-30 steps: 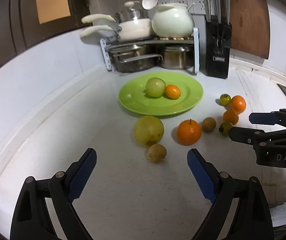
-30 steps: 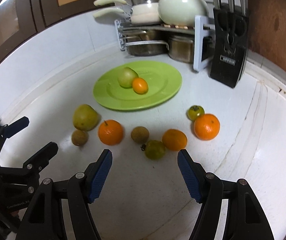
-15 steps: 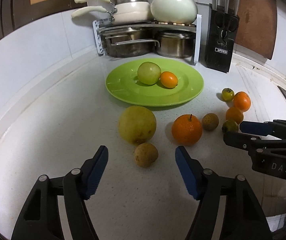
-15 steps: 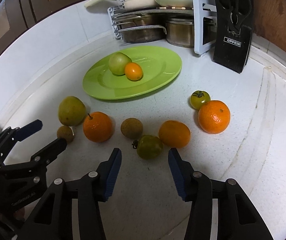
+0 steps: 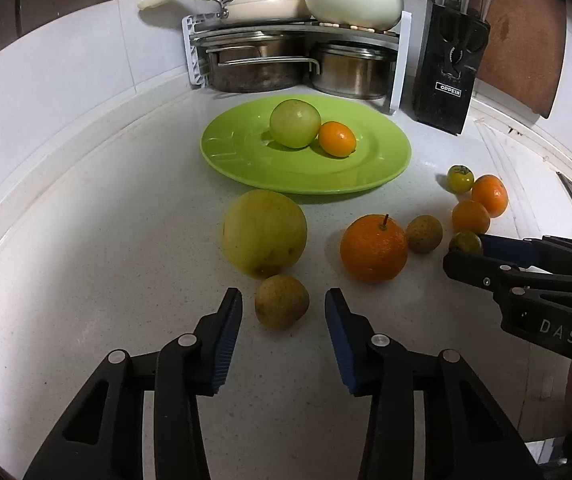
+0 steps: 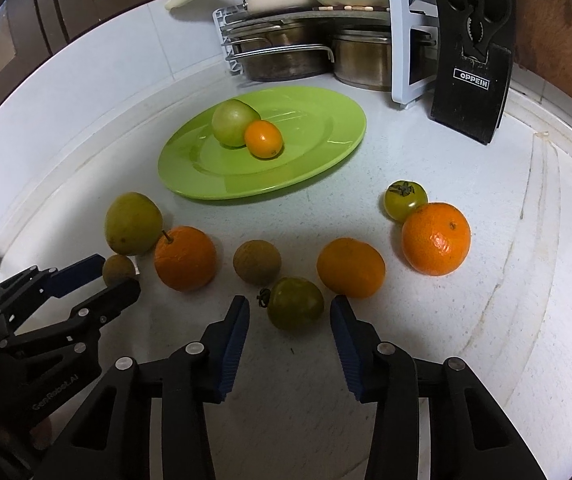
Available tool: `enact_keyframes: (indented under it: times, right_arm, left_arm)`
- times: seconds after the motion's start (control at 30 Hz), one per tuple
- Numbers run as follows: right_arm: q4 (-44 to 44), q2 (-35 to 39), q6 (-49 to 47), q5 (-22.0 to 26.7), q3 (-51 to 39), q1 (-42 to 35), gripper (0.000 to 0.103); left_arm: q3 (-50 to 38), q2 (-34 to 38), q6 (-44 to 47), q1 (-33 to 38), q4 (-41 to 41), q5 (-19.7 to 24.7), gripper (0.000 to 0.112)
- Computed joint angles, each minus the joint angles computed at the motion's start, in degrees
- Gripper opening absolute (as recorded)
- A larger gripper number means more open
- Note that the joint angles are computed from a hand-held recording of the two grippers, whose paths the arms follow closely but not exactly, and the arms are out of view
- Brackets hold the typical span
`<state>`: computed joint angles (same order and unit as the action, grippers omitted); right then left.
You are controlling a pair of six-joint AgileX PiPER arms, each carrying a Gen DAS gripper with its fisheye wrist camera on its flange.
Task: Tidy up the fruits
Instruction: 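Grasp the small brown kiwi with the left tool while the right tool grasps a small green tomato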
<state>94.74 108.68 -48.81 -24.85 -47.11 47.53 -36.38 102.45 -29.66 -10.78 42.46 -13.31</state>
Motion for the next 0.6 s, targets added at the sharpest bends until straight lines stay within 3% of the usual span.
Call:
enact_keyframes:
  times: [0.27, 0.43, 0.6]
  right_arm:
    - [0.7, 0.3, -1.4, -0.4, -0.5, 0.0, 0.035]
    - [1.3, 0.2, -2.1, -1.0, -0.5, 0.3, 0.035]
    - [1.6, -0.4, -2.1, -1.3, -0.1, 0.8, 0.035]
  left_arm:
    - [-1.1, 1.0, -6.4, 0.4, 5.8, 0.6, 0.028]
    - [-0.9, 0.7, -4.7, 0.3, 3.9, 1.1, 0.028]
    - [0.2, -0.7, -7.9, 0.8, 7.2, 0.6, 0.028]
